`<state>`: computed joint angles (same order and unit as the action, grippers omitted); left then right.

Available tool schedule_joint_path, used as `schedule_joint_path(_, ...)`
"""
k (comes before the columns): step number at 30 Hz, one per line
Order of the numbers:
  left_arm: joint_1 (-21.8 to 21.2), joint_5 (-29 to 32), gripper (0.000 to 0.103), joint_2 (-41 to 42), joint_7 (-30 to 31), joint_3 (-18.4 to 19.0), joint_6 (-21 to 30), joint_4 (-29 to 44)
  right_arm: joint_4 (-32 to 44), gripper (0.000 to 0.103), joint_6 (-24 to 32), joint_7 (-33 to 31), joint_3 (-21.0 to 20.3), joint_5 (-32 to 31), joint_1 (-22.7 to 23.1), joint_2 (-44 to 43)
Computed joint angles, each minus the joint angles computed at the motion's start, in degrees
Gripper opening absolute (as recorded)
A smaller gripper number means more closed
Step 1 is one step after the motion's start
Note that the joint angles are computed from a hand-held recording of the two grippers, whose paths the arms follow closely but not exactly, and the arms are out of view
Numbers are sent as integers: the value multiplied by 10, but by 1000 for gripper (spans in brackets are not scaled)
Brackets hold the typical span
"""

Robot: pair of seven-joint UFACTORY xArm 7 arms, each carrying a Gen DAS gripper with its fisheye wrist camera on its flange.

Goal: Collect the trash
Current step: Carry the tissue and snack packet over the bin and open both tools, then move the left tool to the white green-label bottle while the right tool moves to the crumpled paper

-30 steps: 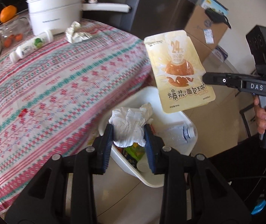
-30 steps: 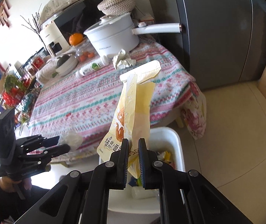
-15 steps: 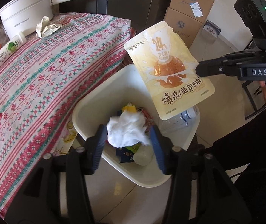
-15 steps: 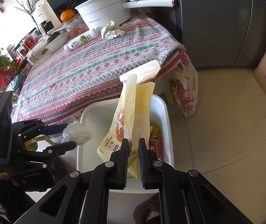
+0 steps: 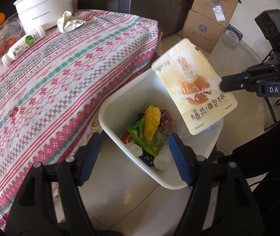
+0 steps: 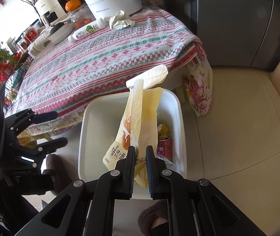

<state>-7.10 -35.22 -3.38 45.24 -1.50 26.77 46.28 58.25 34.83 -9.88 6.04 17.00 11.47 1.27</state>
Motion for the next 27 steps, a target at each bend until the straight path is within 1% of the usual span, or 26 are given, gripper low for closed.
schedule_joint_path(4,4,-4,71,-3,1,5,-1,-2,8,13,12,5,2,-3,2,10)
schedule_joint_path(5,5,-5,71,-4,1,6,0,-3,10,17,14,4,2,1,2,12)
schedule_joint_path(6,6,-5,72,-5,1,6,0,-3,12,17,17,5,3,3,2,14)
schedule_joint_path(7,7,-5,72,-5,1,7,0,-4,14,21,19,6,3,9,1,16)
schedule_joint_path(9,8,-5,75,-7,0,7,-1,-5,18,32,23,6,3,19,0,19)
schedule_joint_path(10,8,-5,76,-7,0,8,-2,-5,19,46,22,10,3,20,-1,18)
schedule_joint_path(11,8,-4,77,-7,-1,8,-2,-5,17,55,17,15,3,19,0,16)
schedule_joint_path(15,10,0,78,-8,-5,9,-3,-5,16,59,10,13,4,29,0,13)
schedule_joint_path(20,13,4,82,-7,-11,10,-7,-2,21,62,12,29,4,18,1,18)
schedule_joint_path(27,24,31,83,4,-33,14,-14,16,40,68,7,56,4,2,2,28)
